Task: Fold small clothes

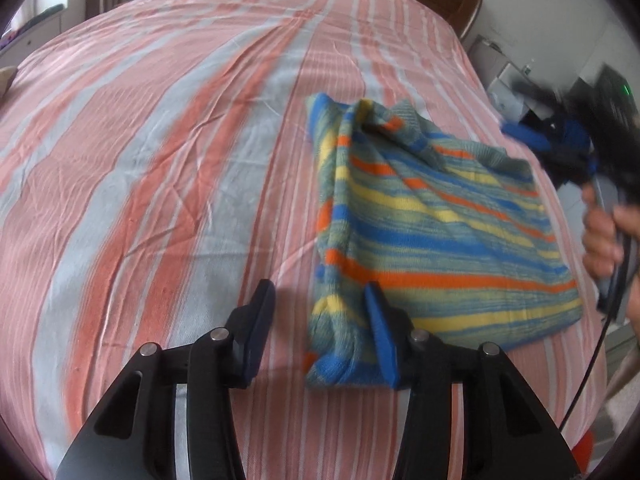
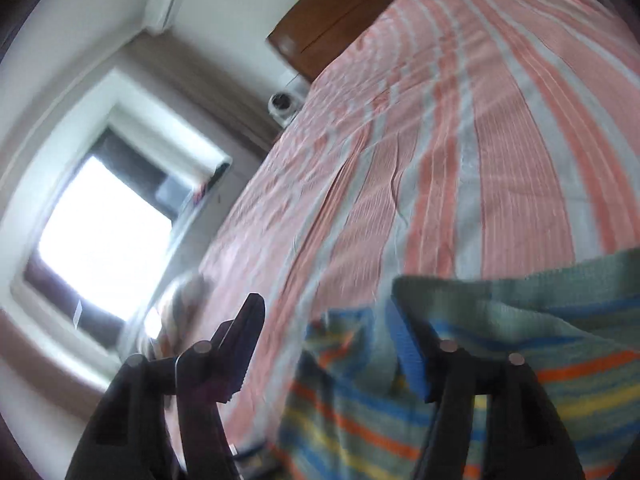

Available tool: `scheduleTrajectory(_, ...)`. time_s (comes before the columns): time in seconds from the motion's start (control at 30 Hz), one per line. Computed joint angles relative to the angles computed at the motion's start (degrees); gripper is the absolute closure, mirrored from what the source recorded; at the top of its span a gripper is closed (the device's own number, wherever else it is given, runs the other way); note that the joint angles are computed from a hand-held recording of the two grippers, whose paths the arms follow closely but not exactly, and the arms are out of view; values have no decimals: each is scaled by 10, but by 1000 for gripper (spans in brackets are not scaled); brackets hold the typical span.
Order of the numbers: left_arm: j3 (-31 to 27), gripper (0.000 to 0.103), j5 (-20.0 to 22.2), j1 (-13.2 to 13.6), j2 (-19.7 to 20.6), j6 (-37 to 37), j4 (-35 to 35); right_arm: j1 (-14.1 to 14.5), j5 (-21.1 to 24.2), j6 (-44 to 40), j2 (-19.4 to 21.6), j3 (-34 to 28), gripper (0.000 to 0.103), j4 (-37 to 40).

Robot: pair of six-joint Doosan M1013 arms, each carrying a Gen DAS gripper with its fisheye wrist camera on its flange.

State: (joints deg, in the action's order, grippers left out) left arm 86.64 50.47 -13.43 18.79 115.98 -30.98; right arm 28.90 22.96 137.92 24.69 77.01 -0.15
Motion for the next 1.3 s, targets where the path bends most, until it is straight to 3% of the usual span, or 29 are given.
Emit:
scheduleTrajectory(0.1, -23, 55, 30, 6, 7, 2, -16, 10, 57, -18, -29, 40, 36, -4)
scheduleTrajectory(0.17, -48, 52, 58, 8, 19, 22, -46, 16, 59, 22, -58, 85, 36, -34)
scheduleTrajectory(0.33, -159, 34, 225, -8, 89, 52, -88, 28, 20, 165, -127, 194, 36, -130)
scheduleTrajectory(0.43, -223, 34, 249, -32, 136, 27, -68, 43, 25, 240, -150, 231, 36, -186)
scheduleTrajectory(0.5, -255, 34, 219, -37, 162, -22, -76, 53, 29, 279, -159, 251, 36, -212)
scheduleTrajectory(0.6, -246, 34, 63, -34, 155, -146, -64, 62, 12, 354, -166, 275, 36, -265)
scheduleTrajectory(0.67, -220, 23, 9, -24, 139, -193, -88, 72, 7, 423, -172, 288, 36, -327)
scheduleTrajectory(0.73, -206, 20, 0, -23, 123, -188, -70, 81, 14, 449, -177, 292, 36, -356)
scheduleTrajectory(0.9, -142, 17, -69, -56, 58, -182, 130, 102, 47, 477, -184, 293, 36, -400)
scheduleTrajectory(1.0, -104, 16, -106, -72, 27, -188, 210, 117, 69, 523, -193, 296, 36, -439)
scheduleTrajectory(1.3, -64, 16, -137, -91, -15, -172, 259, 141, 130, 496, -201, 275, 36, -439)
